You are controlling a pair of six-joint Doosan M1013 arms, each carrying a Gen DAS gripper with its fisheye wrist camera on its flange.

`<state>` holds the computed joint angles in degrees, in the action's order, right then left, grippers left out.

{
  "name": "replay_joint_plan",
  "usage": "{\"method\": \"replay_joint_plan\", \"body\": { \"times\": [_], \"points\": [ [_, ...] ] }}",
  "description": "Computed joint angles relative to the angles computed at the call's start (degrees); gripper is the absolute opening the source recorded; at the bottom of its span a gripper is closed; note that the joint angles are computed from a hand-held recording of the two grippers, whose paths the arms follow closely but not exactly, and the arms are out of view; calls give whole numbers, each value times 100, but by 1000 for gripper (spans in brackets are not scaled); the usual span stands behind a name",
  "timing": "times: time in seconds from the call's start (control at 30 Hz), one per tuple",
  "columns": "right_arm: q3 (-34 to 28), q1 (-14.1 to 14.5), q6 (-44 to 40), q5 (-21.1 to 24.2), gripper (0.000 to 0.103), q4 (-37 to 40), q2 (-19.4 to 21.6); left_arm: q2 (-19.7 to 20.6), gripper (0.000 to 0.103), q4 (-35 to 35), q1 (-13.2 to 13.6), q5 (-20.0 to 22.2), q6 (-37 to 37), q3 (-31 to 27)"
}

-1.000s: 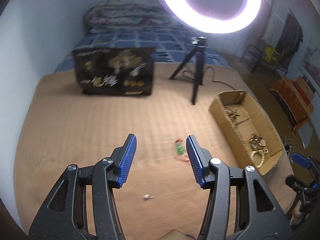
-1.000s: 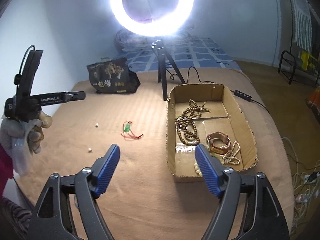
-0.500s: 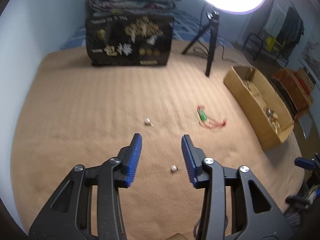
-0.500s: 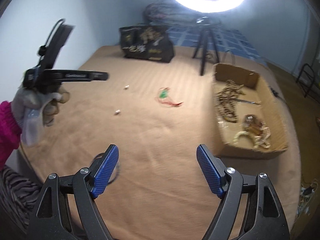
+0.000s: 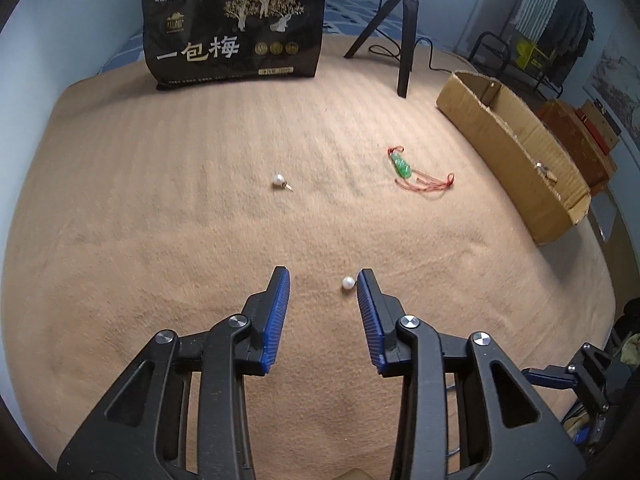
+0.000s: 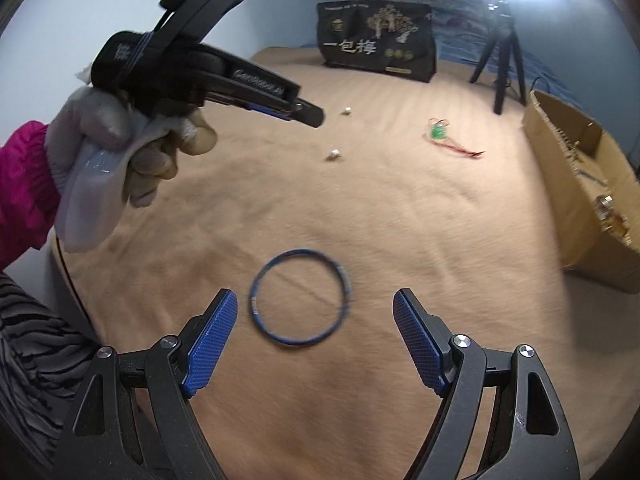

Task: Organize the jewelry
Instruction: 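Grasp a pearl earring with the left tool while the right tool grasps the blue bangle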

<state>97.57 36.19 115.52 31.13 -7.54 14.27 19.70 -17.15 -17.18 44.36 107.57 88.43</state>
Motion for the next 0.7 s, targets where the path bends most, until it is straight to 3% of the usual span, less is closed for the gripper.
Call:
{"method": "replay_joint_plan", "body": {
  "times": [0.13,0.6,0.7],
  "points": [
    [-38,141,482,71,80,-648,135,30,36,68,-51,-7,215,62],
    [-108,221,511,110,81,-901,299,228,35,319,-255,-162,400,58],
    [-128,254,536,177,81,-1005,326,232,27,304,-255,-216,416,67]
  ]
}}
